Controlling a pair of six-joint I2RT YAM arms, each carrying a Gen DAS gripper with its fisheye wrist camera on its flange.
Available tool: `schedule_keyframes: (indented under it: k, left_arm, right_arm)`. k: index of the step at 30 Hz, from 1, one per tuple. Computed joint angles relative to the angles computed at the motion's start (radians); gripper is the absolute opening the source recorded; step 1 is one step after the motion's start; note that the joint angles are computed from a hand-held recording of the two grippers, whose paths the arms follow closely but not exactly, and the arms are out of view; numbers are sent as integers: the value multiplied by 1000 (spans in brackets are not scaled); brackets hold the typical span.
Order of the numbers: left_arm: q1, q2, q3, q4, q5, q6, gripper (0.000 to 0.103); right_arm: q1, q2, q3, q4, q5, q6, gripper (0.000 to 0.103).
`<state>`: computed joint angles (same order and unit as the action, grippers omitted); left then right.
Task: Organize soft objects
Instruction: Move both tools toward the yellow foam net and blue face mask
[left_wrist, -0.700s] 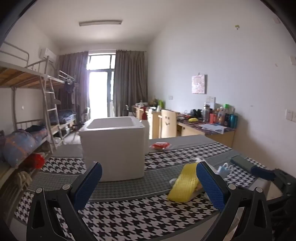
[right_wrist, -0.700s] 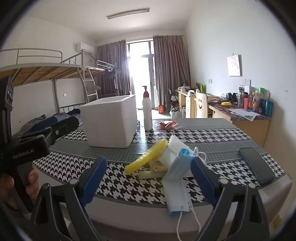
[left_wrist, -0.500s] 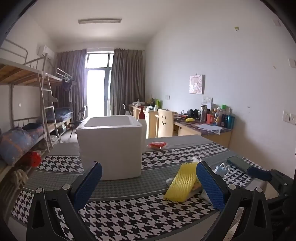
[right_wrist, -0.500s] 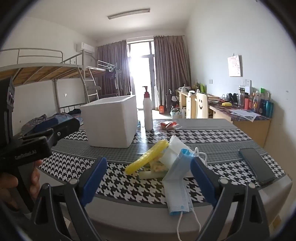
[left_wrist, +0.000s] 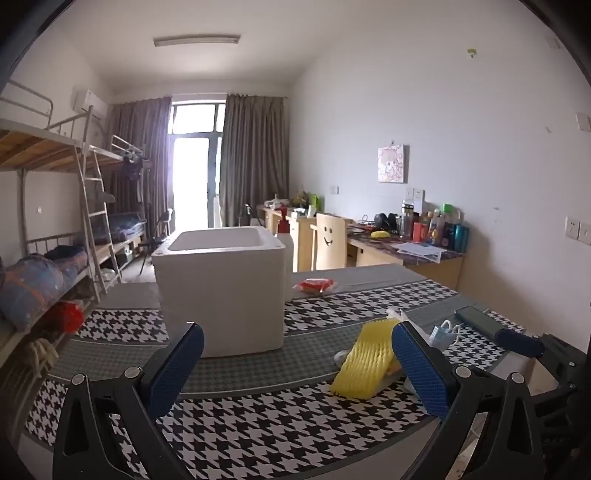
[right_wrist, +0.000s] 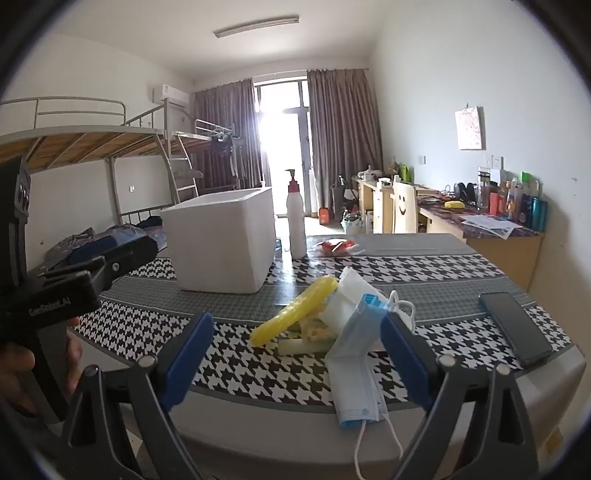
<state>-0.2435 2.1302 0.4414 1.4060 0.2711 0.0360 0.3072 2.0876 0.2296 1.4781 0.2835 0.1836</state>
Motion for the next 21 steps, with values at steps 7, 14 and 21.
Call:
schedule_keyframes:
  k: [7,14,21]
  left_arm:
    - [0,-4,10,-24,20,-1,102]
    - [3,-7,11,-37,22,5,102]
    - [5,-8,5,-34,29,21,102]
  right_arm:
    - [-6,1,1,0,-8,1,94]
    - [-17,-1,4,-8,-16,4,94]
    - [-19,-5,5,-14,-17,-1,94]
